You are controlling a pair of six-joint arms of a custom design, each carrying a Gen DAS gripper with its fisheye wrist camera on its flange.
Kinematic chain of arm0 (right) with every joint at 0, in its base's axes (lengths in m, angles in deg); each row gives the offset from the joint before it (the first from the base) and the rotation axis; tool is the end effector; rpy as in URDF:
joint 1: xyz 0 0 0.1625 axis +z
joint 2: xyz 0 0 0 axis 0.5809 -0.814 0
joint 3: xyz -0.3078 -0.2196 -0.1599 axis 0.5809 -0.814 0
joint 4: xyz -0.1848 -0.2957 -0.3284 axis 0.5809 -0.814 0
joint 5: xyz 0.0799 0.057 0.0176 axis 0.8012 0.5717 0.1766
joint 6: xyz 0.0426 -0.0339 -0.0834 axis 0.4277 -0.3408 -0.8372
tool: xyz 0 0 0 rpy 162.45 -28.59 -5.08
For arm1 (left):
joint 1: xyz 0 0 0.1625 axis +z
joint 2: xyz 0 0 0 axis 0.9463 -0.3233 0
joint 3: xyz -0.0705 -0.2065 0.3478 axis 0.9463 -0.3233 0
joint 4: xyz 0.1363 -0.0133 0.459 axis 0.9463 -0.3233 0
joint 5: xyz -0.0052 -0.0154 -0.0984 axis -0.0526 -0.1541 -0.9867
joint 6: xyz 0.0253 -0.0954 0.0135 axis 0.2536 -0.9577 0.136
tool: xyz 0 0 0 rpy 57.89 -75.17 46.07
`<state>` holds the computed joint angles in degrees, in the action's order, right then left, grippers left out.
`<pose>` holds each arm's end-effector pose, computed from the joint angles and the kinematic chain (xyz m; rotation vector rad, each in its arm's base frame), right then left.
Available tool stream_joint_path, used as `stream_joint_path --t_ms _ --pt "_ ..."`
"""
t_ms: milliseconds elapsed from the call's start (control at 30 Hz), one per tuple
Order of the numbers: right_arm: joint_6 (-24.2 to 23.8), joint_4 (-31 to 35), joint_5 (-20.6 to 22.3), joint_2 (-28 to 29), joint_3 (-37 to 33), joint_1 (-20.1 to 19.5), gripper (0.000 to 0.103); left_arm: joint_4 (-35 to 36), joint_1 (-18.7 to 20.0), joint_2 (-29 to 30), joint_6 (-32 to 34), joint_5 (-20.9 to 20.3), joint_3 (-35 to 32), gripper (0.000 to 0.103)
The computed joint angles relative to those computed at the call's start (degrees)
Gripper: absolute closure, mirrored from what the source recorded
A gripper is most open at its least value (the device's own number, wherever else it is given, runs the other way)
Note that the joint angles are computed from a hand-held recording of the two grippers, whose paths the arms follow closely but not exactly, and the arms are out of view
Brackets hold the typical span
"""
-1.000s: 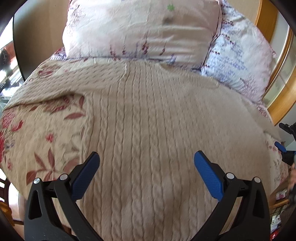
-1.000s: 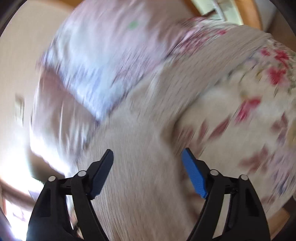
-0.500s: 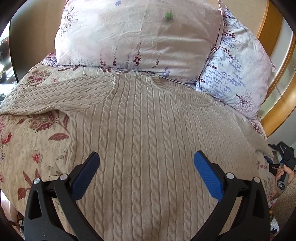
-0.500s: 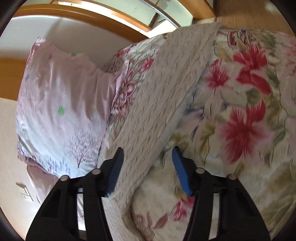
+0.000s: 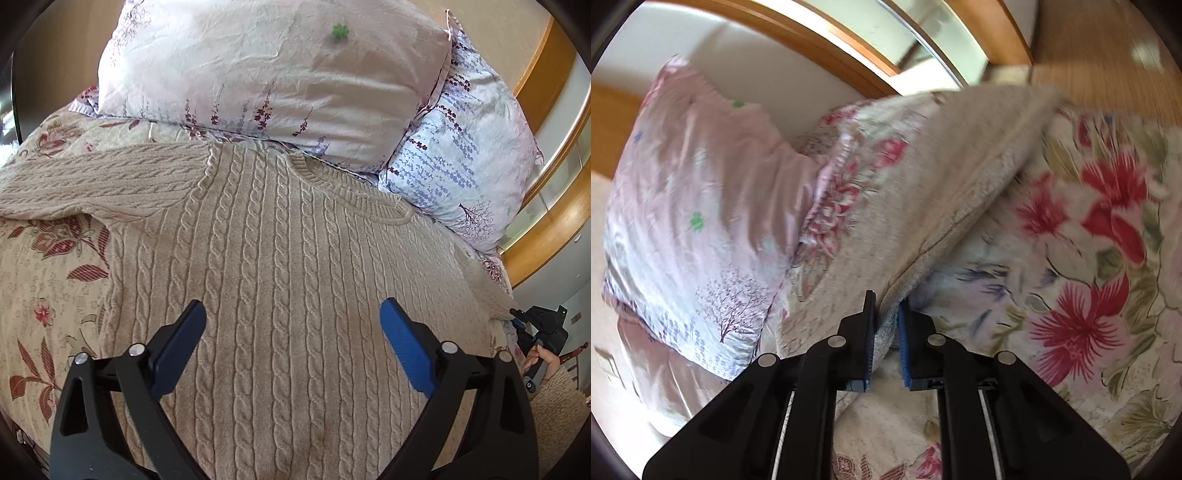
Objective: Fold small clothes
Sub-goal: 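Grasp the sweater sleeve cuff with the right gripper, then carry the sleeve with the right gripper across the sweater body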
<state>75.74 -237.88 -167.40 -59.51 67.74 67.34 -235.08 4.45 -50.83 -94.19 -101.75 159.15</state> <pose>0.2624 -0.6974 0.0268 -0.5469 -2.8131 1.1301 0.0893 -0.4709 0.4600 -0.3496 2.3115 -1.1697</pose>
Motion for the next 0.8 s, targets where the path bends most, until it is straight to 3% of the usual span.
stream_joint_path --t_ms 333,800 --pt "-5.71 -2.7 2.47 0.4 -1.86 2.81 0.092 0.4 1.43 0.92 0.65 -2.61 -1.14 0.011" --pt "-8.11 -3.43 8.52 1.9 -4.21 5.55 0.092 -0.14 1.82 0.92 1.47 -3.29 -1.19 0.011"
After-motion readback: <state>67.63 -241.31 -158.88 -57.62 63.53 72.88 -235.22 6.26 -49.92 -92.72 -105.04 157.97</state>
